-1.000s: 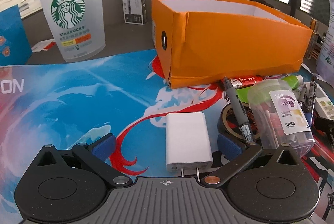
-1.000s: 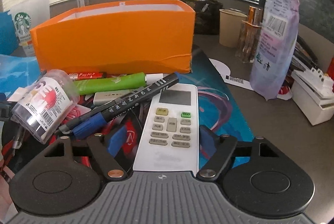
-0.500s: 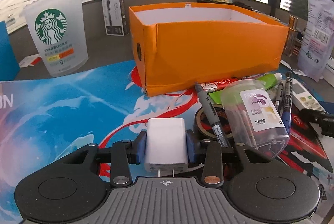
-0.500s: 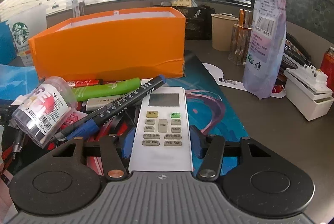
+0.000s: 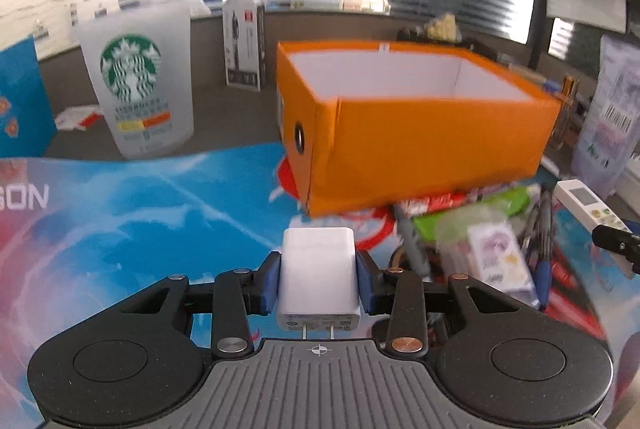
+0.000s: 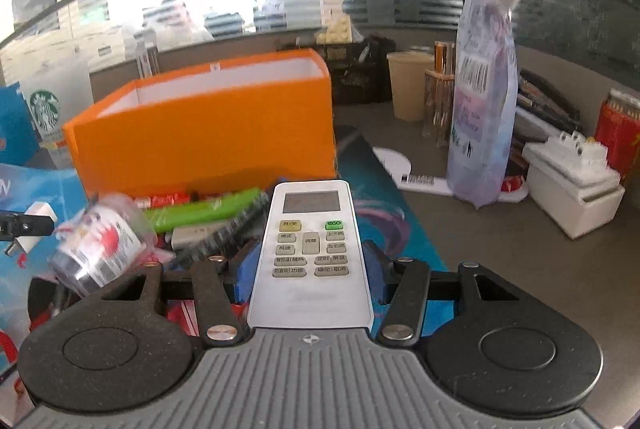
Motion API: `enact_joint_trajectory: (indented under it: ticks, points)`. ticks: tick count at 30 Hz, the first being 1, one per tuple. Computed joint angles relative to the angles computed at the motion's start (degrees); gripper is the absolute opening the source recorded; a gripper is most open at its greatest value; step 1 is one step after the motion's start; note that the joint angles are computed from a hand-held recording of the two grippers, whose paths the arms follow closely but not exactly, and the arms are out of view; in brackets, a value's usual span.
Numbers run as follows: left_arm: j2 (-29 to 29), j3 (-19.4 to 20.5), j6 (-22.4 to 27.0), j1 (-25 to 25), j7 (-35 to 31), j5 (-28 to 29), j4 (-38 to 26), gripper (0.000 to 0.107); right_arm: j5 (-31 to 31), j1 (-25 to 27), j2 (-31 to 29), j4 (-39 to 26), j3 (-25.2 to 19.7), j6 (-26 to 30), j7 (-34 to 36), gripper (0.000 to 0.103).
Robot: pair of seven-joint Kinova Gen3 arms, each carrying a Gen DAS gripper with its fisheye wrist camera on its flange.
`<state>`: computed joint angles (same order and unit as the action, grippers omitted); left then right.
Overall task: Organize rigid objects
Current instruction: 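Carry charger and remote into the orange box and open both tools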
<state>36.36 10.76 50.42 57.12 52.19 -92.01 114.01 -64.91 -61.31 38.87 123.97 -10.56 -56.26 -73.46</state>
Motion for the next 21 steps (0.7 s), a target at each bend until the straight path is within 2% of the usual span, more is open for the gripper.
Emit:
enact_joint_trajectory:
  ticks: [6,12,17,21]
  points:
    - [-3.4,0.2,3.1,1.1,-2.3,1.5,0.2,0.036,-0.2,-0.6,-1.8,0.0,0.0,-1.6,2.3,0.050]
    - [-5.6,0.4,5.5,1.1,-4.4,0.8,-0.7,0.037,3.0,0.0,-3.3,0.0,-0.3,-3.8,2.2,0.050]
    - [-6.5,0.6,5.0,-0.4,-6.9,0.0,-3.0,0.037,9.2,2.4,-4.7,0.3,-0.6,-4.2,-0.2,0.050]
    - [-6.5,0.2,2.2,-2.7,-10.9,-0.1,-6.4,0.037,15.1,6.1,-6.1,-1.6,0.2,0.0,-0.2,0.050]
